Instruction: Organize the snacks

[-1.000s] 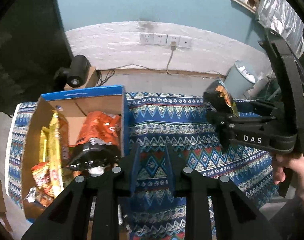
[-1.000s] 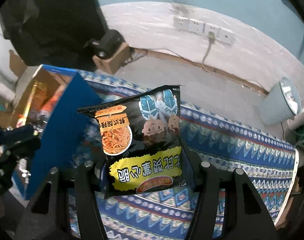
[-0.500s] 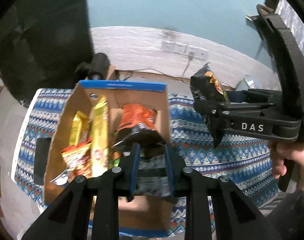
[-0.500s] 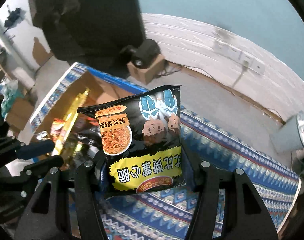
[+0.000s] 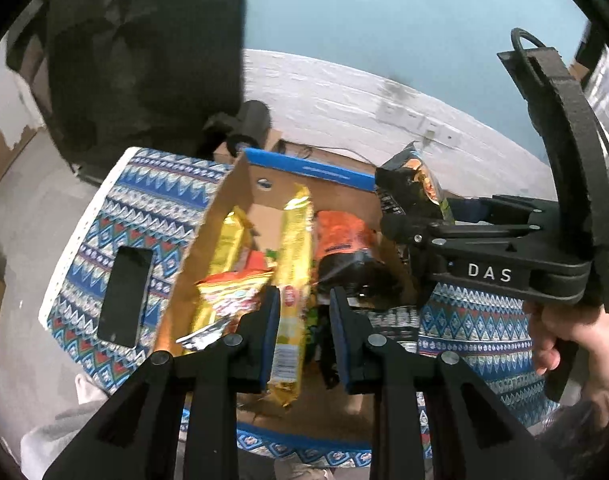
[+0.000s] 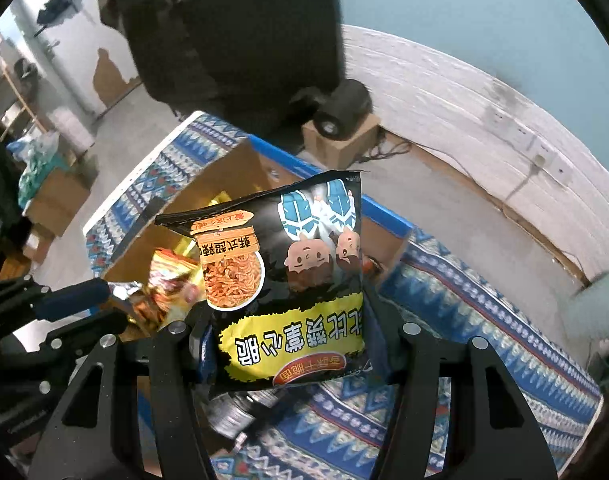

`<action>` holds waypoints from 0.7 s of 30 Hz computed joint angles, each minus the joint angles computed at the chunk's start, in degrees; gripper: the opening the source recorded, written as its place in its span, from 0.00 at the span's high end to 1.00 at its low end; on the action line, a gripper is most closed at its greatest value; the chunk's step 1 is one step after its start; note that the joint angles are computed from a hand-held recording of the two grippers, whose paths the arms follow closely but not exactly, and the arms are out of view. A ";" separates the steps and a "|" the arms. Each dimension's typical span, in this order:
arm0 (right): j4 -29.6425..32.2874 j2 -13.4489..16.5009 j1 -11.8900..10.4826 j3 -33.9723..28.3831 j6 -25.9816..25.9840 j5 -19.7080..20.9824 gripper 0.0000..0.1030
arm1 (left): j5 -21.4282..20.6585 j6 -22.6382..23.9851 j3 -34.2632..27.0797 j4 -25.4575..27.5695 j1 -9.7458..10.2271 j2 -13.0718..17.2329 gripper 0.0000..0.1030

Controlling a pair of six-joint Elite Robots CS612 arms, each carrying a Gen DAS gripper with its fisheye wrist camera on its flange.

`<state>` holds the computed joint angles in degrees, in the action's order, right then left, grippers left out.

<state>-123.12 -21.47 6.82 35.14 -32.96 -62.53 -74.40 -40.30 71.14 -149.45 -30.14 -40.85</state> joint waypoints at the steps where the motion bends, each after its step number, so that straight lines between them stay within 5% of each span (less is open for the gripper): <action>1: 0.31 0.19 0.16 -0.36 -0.03 0.14 0.43 | 0.18 -0.59 0.25 0.23 0.06 -0.18 0.71; 4: 1.52 0.61 0.39 -1.29 0.57 1.61 0.34 | 1.71 -1.91 1.04 0.55 -0.09 -0.79 0.46; 7: -0.11 -0.17 0.49 0.26 1.18 2.07 0.26 | 3.66 -2.28 1.77 0.28 -0.36 -1.38 0.33; 21: -6.72 -4.74 -0.90 7.81 3.96 3.85 0.26 | 9.30 -1.24 2.89 2.14 -1.71 -3.15 0.15</action>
